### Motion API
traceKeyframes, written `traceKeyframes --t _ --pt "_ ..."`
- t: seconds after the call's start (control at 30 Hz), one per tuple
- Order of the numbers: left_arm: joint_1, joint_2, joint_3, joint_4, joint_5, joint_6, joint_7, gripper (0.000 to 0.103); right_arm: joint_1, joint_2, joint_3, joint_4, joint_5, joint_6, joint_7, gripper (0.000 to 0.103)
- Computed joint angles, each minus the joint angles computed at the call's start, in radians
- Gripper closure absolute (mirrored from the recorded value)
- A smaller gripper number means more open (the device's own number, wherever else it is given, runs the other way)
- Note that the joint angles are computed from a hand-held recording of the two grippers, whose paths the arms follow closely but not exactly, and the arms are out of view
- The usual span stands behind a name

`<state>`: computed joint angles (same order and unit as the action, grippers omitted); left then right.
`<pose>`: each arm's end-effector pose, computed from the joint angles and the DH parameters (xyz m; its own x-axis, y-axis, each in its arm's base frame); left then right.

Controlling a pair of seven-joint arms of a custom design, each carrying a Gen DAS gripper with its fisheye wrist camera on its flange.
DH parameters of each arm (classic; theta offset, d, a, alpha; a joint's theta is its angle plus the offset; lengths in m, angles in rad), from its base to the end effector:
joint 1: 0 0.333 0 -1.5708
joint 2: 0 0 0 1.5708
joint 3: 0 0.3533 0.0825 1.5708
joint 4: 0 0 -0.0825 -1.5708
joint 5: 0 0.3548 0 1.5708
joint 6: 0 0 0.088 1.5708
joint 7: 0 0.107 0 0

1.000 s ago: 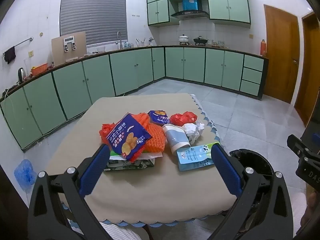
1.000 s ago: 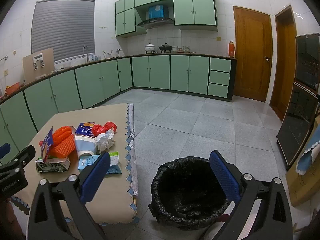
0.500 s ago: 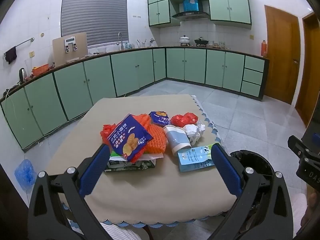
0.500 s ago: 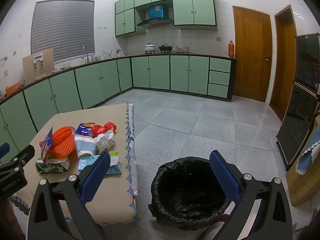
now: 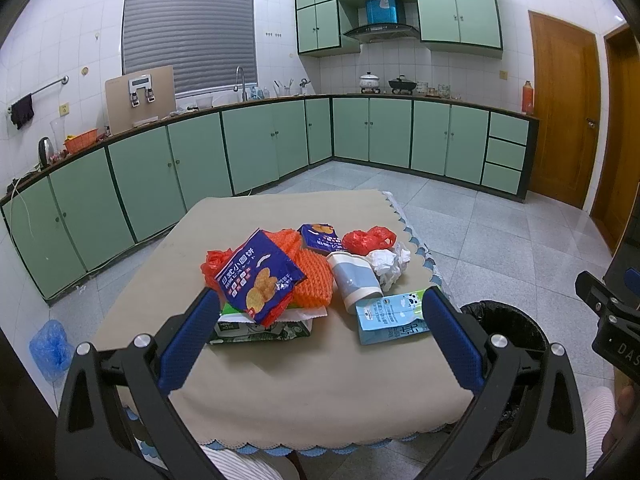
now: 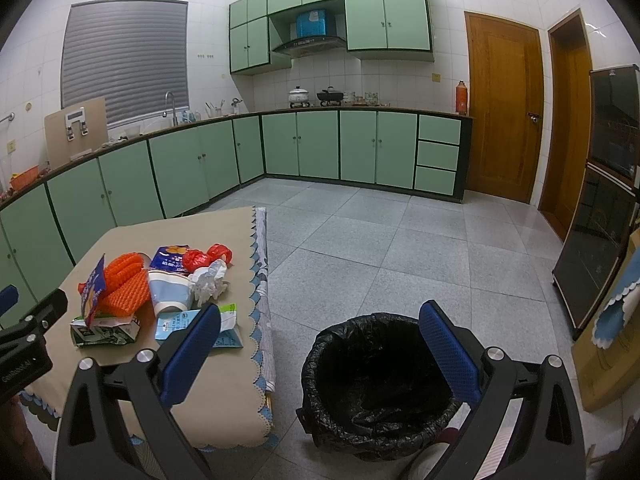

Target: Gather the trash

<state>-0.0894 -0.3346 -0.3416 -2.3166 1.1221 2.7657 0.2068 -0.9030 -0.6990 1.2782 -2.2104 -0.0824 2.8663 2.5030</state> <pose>0.3884 -0.2421 0.5780 0.0143 -0.9982 -0.0590 -0.4938 0.0442 -0.8684 0.4185 0.3239 0.5676 -0.2098 -0.9764 -0.0503 -0.4596 0.1439 -0.8764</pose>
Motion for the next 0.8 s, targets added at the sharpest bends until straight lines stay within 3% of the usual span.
traceKeyframes --t 0.8 --pt "0.005 -0.009 0.008 -0.002 -0.020 0.010 0.028 0.005 0.001 0.000 -0.003 0.002 -0.003 -0.002 0.007 0.006"
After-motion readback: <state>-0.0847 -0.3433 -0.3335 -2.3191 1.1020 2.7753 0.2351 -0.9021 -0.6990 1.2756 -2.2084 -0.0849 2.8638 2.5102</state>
